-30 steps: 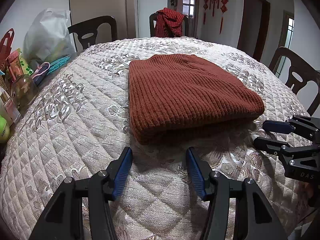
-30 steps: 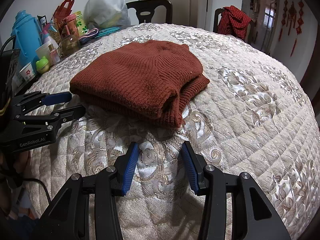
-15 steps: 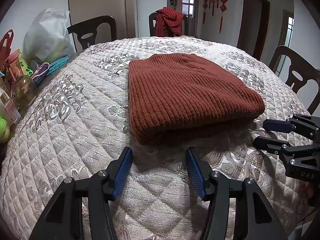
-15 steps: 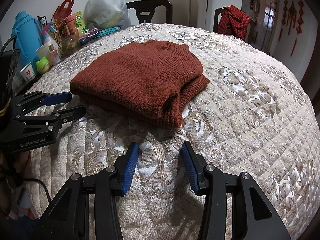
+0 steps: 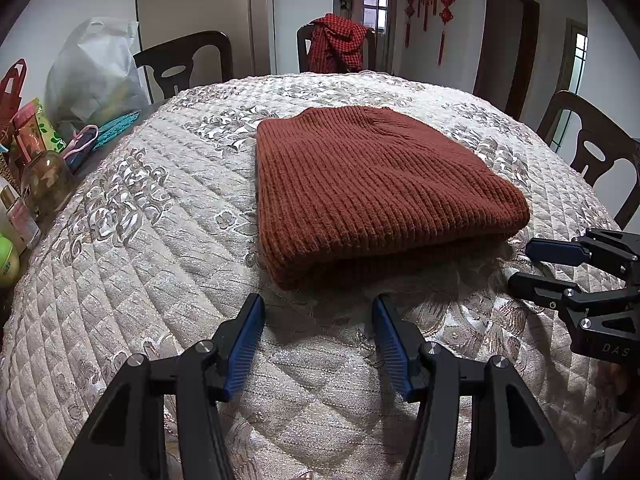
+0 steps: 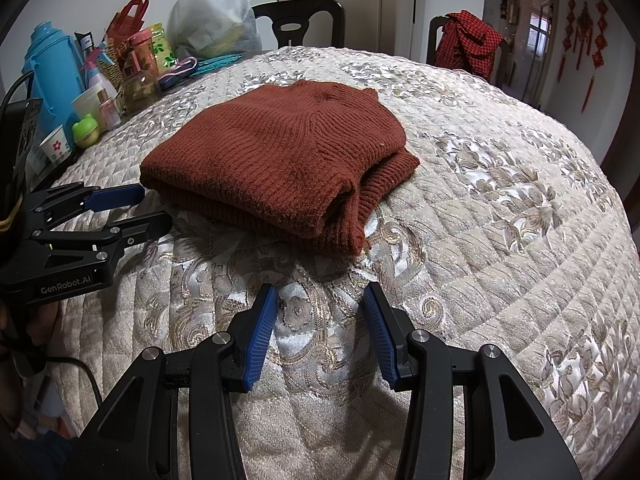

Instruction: Fold small clothes

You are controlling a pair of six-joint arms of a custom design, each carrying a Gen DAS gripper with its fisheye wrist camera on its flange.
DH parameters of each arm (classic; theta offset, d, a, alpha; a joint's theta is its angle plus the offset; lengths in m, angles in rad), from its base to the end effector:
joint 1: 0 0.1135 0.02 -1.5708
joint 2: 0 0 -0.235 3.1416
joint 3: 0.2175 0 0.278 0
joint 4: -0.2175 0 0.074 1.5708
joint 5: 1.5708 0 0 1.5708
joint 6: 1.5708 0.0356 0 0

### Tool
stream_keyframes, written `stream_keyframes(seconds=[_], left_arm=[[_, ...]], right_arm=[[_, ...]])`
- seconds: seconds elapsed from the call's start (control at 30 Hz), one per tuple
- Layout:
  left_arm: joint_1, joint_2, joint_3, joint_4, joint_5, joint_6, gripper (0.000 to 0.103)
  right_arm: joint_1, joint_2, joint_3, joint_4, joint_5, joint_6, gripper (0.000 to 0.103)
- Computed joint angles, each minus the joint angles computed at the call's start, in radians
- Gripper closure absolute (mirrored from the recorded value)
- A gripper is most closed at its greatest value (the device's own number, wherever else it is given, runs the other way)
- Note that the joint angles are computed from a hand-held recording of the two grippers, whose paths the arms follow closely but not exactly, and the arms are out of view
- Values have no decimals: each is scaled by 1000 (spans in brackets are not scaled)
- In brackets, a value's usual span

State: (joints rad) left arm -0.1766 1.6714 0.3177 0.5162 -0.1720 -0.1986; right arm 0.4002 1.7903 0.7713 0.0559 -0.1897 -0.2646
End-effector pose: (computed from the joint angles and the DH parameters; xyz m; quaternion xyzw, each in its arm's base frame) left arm 0.2311 -0.0351 0.0141 -0.0410 0.9297 0.0122 0.3659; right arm 0.2983 0.1335 0.0537 -0.3367 0.8887 0.1103 0.2910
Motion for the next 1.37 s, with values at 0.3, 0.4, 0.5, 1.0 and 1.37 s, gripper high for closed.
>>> stream_keyframes(seconds=[0.3,0.4,0.5,1.0,1.37], left_arm=[[1,0,0,-1,1,1,44],[1,0,0,-1,1,1,44],[1,-2,-1,-1,2,1,44],[-2,-2,0,-3,-1,-1,44],[-1,-2,1,-4,0,0,44]], right_arm=[[2,0,-1,1,0,2,57],[1,1,0,1,-1,1,57],[1,0,-1,1,-1,2,57],[11,-6,1,-7,-1,14,57],[5,-5,1,-7,-5,9,57]])
